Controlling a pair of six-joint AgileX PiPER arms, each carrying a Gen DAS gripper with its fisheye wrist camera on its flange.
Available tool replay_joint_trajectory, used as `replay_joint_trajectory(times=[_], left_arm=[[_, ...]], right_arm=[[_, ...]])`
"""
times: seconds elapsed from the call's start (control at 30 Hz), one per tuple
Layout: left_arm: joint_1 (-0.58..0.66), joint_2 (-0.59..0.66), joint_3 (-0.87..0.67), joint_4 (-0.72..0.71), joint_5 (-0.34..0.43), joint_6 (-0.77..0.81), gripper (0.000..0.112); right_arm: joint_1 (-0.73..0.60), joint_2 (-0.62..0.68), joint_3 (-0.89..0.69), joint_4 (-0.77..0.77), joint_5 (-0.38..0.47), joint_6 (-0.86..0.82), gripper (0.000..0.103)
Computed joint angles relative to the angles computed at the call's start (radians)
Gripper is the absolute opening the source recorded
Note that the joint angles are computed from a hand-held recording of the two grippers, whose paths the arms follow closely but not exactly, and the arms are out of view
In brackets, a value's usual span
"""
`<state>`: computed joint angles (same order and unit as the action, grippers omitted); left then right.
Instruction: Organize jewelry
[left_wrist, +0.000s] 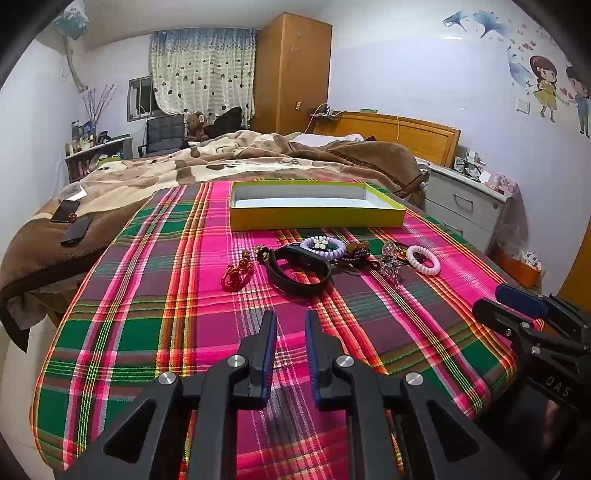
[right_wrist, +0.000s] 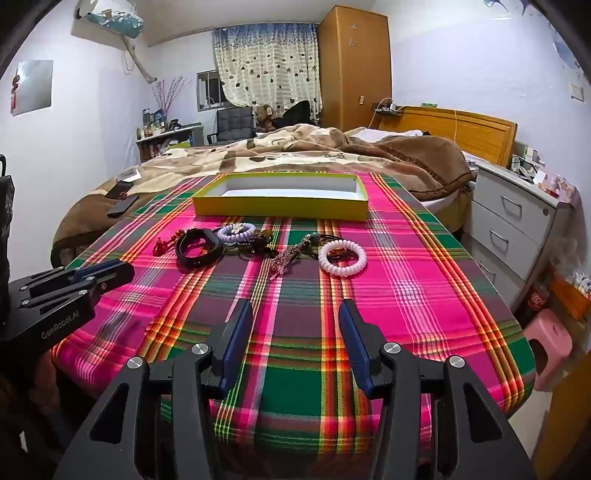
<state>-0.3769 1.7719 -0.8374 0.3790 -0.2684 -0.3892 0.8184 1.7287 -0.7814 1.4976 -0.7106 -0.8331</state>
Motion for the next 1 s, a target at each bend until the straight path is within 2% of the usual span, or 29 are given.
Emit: replay_joint_trajectory(times=[0.07,0.27,0.33,0.43,1.0], left_arm=[[0.004,-0.002,0.002,0.006,-0.001,-0.008,0.015],[-0.009,-0.014,0.016,-0.090,-0.005,0.087,0.015],[0.000,-0.010,0.009,-0.035,0.002,0.039,0.015],[-0.012,-0.012,0.009,-0.069,0.010,0.065,0.015],[-0.017,-0.009,0.005,-0.062,0.016,0.069,0.015]], right_arm=[[0.001,-0.003,0.003,0.001,0.000,0.000,0.049],[-0.002,-0.005,-0.001,0.013,0.007,-0.017,0.049],[-0.003,0.000,-0.004,0.012,0.006,-0.016,0.049],[-0.014,-0.008,0.003,0.005,0.013,-0.018,0.049],[-0.006,-0.002,0.005,0.004,0.008,-0.006,0.049]])
